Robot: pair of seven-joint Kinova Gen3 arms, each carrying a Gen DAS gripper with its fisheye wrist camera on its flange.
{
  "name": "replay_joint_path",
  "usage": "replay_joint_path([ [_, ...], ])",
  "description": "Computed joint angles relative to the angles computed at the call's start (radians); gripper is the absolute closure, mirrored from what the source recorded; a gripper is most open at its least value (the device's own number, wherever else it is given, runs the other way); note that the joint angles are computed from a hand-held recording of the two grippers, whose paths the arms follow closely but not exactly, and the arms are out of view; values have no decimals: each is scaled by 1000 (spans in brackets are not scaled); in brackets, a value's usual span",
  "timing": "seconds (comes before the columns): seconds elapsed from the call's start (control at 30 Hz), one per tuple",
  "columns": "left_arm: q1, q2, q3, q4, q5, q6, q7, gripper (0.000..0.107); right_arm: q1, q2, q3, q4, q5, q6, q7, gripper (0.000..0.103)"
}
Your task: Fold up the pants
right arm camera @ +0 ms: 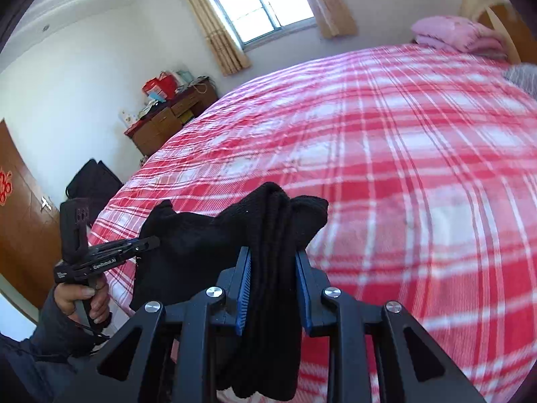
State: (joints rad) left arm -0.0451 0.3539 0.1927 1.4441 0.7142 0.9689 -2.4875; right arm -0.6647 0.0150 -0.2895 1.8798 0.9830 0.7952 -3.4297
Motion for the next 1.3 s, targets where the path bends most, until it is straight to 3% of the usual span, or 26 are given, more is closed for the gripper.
replay_joint_path([
  [0.13,-18,8,-7,-44,13,-1,15,95,160,69,-91,-114,-26,-30,163,78],
  [0.33,-59,41,-30,-145,3,-15,95,96,424,276,-354,-391,-1,4,407,78],
  [0.4,-72,50,-36,-167,-11,-31,121,96,474,359,-439,-484,34,29,488,78],
  [0.47,-81,61,-44,-185,-37,-41,154,96,487,440,-459,-577,12,19,569,78],
  [0.63,-96,91,-59,-206,-137,-50,211,96,338,596,-270,-808,-149,20,762,78],
  [0.73,-86,122,-68,-210,-203,-89,233,94,295,665,-213,-890,-190,14,779,78],
  [0.8,-85,156,-65,-234,-232,-78,260,87,265,711,-179,-960,-215,63,787,77],
  [0.83,-90,160,-58,-229,-233,-85,266,79,265,724,-170,-977,-243,74,787,76],
  [0.9,-83,146,-55,-187,-261,-145,277,59,251,711,-108,-956,-306,59,757,69],
  [0.93,-55,129,-78,-160,-287,-185,295,43,242,699,-84,-936,-315,57,738,65],
  [0.97,-45,118,-82,-140,-296,-216,300,36,237,687,-75,-917,-308,60,723,64],
  [1.13,-35,92,-62,-91,-353,-274,313,35,122,602,29,-807,-187,94,599,61],
  [1.2,-27,75,-60,-56,-371,-316,315,35,138,570,-8,-759,-178,51,589,59],
  [1.3,-22,59,-59,-23,-386,-356,331,35,123,584,-24,-759,-200,109,662,57],
])
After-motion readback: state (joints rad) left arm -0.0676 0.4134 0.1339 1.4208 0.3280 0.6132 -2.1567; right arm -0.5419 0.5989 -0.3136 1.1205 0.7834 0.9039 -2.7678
